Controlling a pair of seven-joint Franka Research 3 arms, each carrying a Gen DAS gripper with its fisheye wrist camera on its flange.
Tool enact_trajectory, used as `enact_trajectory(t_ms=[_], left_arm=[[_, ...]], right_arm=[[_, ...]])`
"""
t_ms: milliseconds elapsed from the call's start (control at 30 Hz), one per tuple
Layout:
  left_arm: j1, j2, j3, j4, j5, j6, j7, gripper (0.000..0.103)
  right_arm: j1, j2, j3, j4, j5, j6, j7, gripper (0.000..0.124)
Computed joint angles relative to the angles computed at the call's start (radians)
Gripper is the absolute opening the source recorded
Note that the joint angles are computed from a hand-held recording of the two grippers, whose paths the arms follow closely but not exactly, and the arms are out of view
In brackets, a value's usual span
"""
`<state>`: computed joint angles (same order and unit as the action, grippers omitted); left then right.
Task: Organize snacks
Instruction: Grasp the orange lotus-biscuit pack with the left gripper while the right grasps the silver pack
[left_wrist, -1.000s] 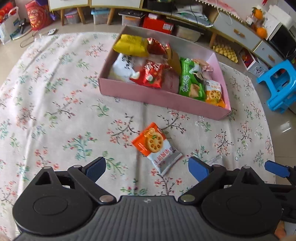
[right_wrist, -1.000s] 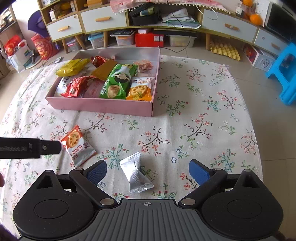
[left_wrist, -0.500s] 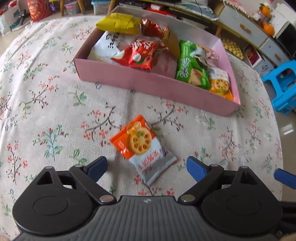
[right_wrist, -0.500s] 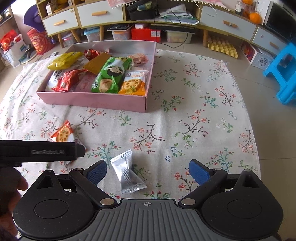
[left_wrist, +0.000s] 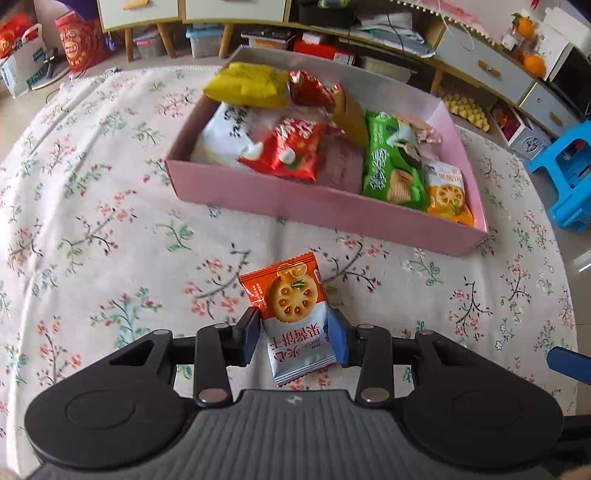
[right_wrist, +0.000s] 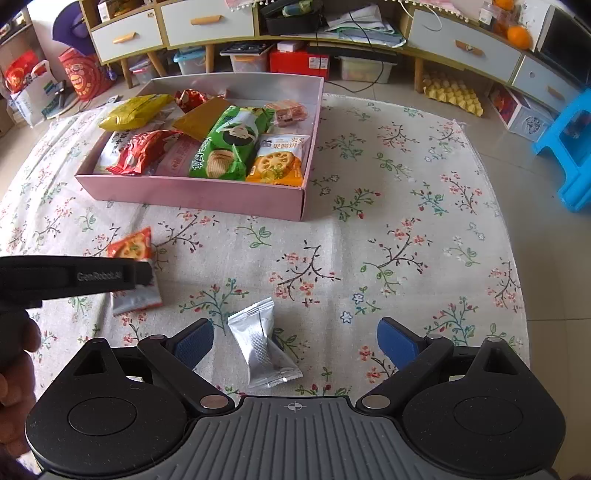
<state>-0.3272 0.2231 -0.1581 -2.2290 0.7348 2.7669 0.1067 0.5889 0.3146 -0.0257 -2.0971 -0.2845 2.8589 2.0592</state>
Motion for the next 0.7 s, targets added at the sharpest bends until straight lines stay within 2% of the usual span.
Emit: enact_trajectory(t_ms=[333,533,567,633,667,700], left_arm=[[0.018,-0.079,-0.004,-0.066,0.059,0.063,-0.046,0.036],[0.019,-0.078,-0.01,-0.055,0.102,0.04,-0.077,0.036],[0.019,-0.072,-0.011,-0.047,0.103,0.035,-0.079,0.036],[0.023,-0.075,-0.011,-0.051,0.1,0.035,-0.08,0.036],[0.025,-0.079,-0.013,-0.056,0.095,0.037,-0.078,0.036],[0.026,-0.082,-0.013,-0.059,0.094,0.039,-0.079,0.036]], right_arm=[[0.009,0.028,0.0,0.021,-0.008,-0.024,-0.035,0.097],[-0.004,0.06,0.033,0.04,0.019,-0.029,-0.12,0.094],[-0.001,0.065,0.034,0.043,0.021,-0.025,-0.135,0.087],[-0.004,0.08,0.044,0.058,0.041,-0.038,-0.179,0.058],[-0.009,0.091,0.053,0.073,0.064,-0.059,-0.196,0.027],[-0.029,0.095,0.074,0.076,0.108,-0.059,-0.221,0.025]])
